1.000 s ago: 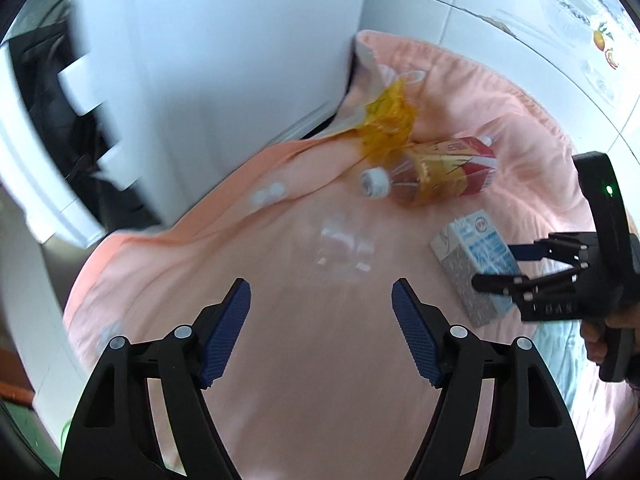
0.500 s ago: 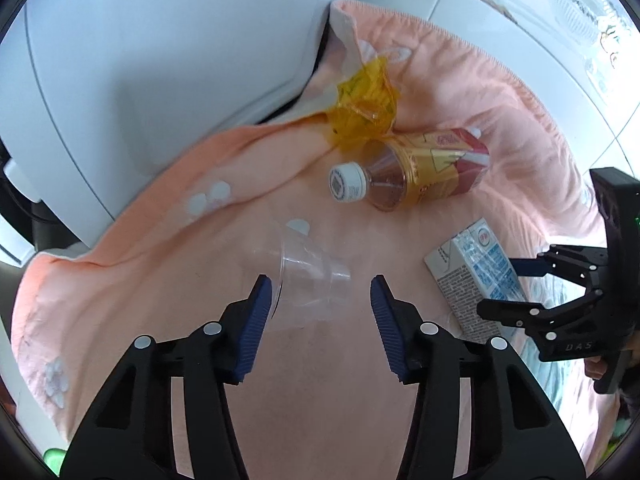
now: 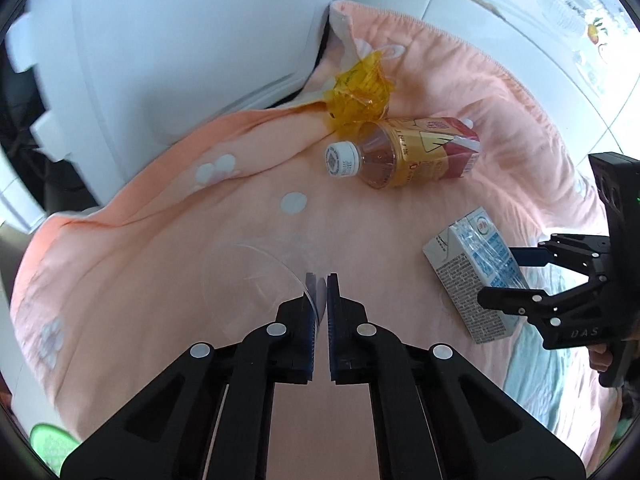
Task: Collect trash
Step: 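Grasp the clear plastic cup with the left gripper while the right gripper carries the carton toward the basket, then carry the clear cup and white carton over the green basket and release both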
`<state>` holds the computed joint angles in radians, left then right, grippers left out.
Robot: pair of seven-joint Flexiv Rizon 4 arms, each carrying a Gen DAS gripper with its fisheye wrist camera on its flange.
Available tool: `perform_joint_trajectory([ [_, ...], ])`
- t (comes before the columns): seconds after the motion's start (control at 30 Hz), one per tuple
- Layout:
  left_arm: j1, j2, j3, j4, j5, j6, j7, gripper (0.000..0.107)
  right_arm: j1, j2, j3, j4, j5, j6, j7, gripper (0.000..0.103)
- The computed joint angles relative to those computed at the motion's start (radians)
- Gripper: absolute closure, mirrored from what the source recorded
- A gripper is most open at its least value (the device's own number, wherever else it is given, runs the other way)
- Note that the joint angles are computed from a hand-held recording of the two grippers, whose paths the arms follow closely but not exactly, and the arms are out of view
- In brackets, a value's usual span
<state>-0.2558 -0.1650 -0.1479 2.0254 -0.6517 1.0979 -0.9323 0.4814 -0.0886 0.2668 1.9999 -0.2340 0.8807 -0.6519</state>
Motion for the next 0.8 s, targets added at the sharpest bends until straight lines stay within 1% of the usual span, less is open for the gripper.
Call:
perform_joint_trajectory([
  [0.1,0.0,0.065,0.01,0.059,-0.064,0.016,0.029,0.103,0.009,0.005,0.007,-0.002,-0.005,0.005,-0.001,0.04],
  [0.23,-0.01,0.168,0.055,0.144,-0.124,0.03,0.054,0.103,0.028,0.004,0.018,-0.016,-0.016,0.009,-0.006,0.04],
  [0.33,-0.006,0.246,0.105,0.207,-0.121,0.039,0.048,0.103,0.048,-0.009,0.026,-0.042,-0.021,0.012,-0.02,0.04],
  [0.5,0.032,0.369,0.187,0.297,-0.057,0.039,0.001,0.103,0.088,-0.045,0.035,-0.1,-0.035,0.019,-0.046,0.04],
  [0.6,0.077,0.435,0.229,0.349,0.016,0.044,-0.036,0.103,0.119,-0.07,0.044,-0.138,-0.044,0.024,-0.064,0.04],
  [0.7,0.134,0.488,0.269,0.388,0.087,0.01,-0.08,0.103,0.148,-0.104,0.047,-0.186,-0.05,0.023,-0.085,0.04],
  [0.8,0.185,0.526,0.305,0.43,0.132,-0.007,-0.107,0.103,0.181,-0.149,0.051,-0.243,-0.051,0.025,-0.114,0.04],
])
